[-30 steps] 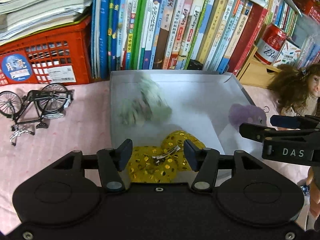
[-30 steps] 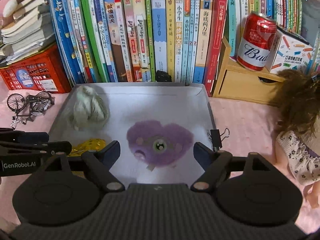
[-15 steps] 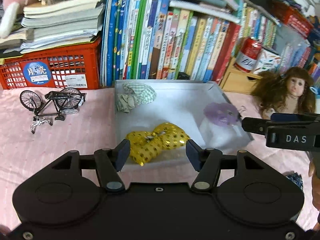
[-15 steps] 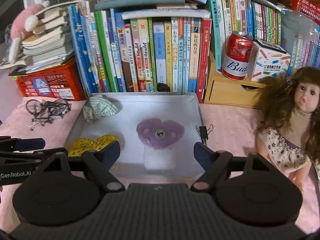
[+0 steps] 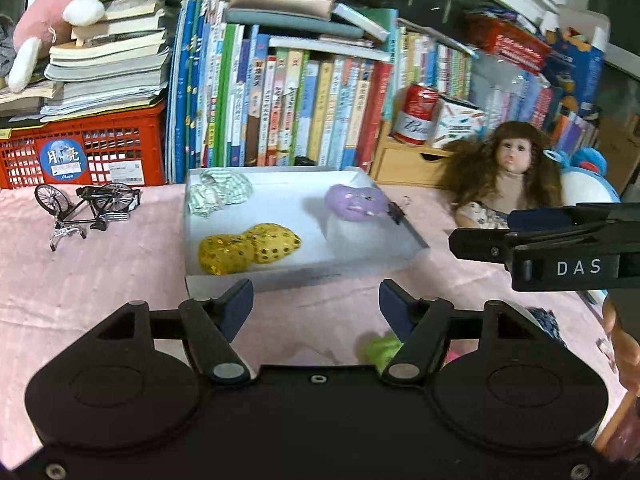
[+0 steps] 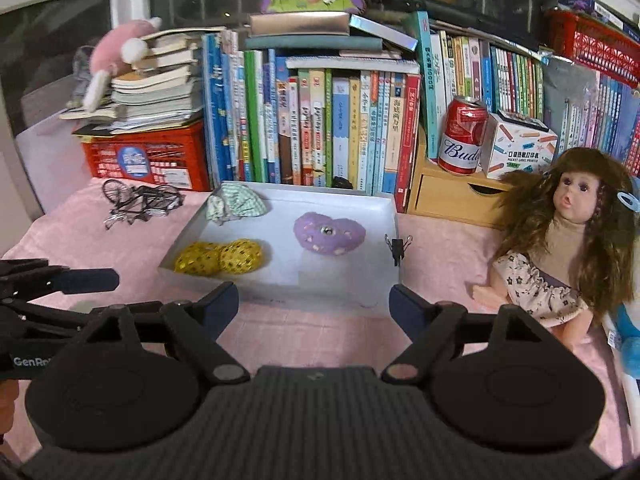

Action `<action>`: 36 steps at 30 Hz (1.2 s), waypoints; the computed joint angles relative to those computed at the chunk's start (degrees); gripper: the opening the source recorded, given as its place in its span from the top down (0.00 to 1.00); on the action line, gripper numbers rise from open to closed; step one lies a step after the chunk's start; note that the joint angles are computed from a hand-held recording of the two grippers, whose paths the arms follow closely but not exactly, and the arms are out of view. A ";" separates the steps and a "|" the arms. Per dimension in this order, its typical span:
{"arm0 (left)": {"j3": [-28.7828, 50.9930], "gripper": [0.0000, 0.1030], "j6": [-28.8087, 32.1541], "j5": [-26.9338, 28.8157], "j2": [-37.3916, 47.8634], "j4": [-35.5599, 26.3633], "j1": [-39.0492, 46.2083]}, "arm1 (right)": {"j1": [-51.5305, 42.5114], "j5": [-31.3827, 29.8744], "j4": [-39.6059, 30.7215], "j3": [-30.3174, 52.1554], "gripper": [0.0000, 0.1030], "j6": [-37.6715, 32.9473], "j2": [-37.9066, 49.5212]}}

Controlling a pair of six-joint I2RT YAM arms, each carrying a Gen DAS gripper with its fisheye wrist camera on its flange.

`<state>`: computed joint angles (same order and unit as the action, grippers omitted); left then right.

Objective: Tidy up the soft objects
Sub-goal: 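Open and withdraw both tools from the tray, then move both tools from the tray toward the soft items on the table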

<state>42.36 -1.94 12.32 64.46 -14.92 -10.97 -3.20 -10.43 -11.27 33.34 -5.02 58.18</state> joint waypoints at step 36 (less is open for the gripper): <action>-23.52 0.26 -2.11 -13.34 -32.70 -3.15 -16.24 | -32.71 -28.59 -18.82 -18.03 0.11 -17.77 -36.00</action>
<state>18.84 -4.05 -1.02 31.77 -18.08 -27.22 -35.91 -39.01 -30.09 15.32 -22.79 22.18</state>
